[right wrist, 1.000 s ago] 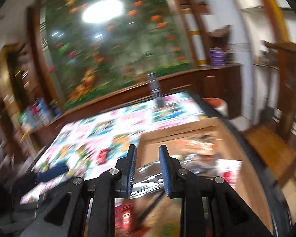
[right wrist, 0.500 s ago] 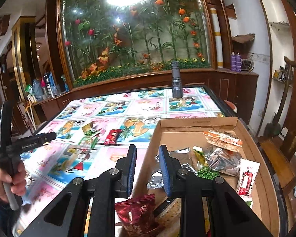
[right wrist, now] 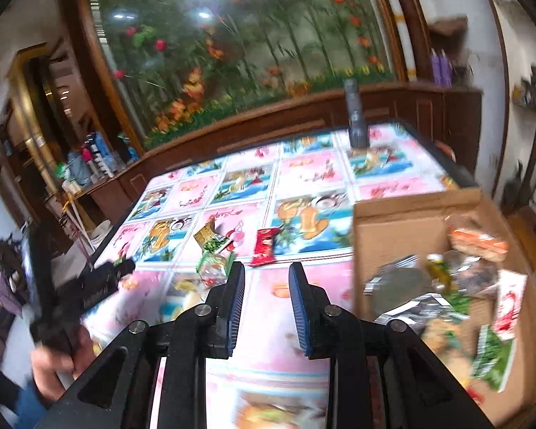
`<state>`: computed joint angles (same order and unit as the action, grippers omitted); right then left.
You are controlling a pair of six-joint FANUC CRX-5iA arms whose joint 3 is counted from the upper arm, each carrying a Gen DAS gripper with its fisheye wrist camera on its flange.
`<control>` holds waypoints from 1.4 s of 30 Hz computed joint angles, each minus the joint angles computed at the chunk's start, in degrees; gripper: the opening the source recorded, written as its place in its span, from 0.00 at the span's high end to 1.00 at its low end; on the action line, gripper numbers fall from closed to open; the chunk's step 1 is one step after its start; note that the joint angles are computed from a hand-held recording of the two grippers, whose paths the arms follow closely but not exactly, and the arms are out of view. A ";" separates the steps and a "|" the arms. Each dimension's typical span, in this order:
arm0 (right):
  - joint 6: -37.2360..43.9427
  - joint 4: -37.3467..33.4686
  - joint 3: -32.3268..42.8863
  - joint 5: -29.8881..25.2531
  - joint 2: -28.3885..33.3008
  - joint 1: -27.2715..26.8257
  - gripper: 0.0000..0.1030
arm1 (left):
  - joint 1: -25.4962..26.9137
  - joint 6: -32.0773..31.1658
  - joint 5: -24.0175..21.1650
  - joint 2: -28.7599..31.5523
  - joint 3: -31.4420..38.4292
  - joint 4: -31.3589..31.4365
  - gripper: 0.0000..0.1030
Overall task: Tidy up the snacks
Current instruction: 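Grasp the red wrapped snack with the right gripper, then grasp the clear green-labelled pack with the left gripper while the right holds the red snack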
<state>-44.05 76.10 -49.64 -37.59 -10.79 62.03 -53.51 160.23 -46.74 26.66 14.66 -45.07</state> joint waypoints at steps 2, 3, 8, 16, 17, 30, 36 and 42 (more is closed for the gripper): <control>0.81 -1.96 2.99 5.76 3.36 -4.10 0.73 | 0.76 0.66 -0.40 -0.06 -0.47 0.63 0.49; 3.41 -4.78 5.38 8.67 6.01 -6.09 0.73 | 1.13 0.59 -0.47 0.05 -0.56 1.13 0.49; 20.12 -19.99 16.25 7.46 16.36 -7.81 0.73 | 2.07 -1.24 0.76 0.47 -0.80 3.55 0.49; 38.86 -32.86 27.91 -3.18 26.10 -7.50 0.74 | 1.92 -0.63 2.26 -0.37 -1.50 3.20 0.49; 39.62 -33.11 28.15 -2.79 26.43 -7.57 0.74 | 2.04 -0.77 2.54 -0.41 -1.60 3.41 0.49; 41.03 -33.06 23.21 15.77 23.90 -3.17 0.80 | 3.81 -1.27 5.34 -1.37 -3.63 6.87 0.49; 5.83 -2.01 11.31 16.19 18.55 -6.39 0.79 | 6.01 -4.90 9.74 -2.10 -5.89 11.41 0.49; -6.88 14.64 7.98 24.81 17.30 -12.99 0.79 | 8.86 -8.69 11.39 -2.79 -8.22 18.39 0.49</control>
<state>-50.93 90.74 -41.67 -12.77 6.52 49.04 -44.65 151.53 -35.35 23.87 6.44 -26.68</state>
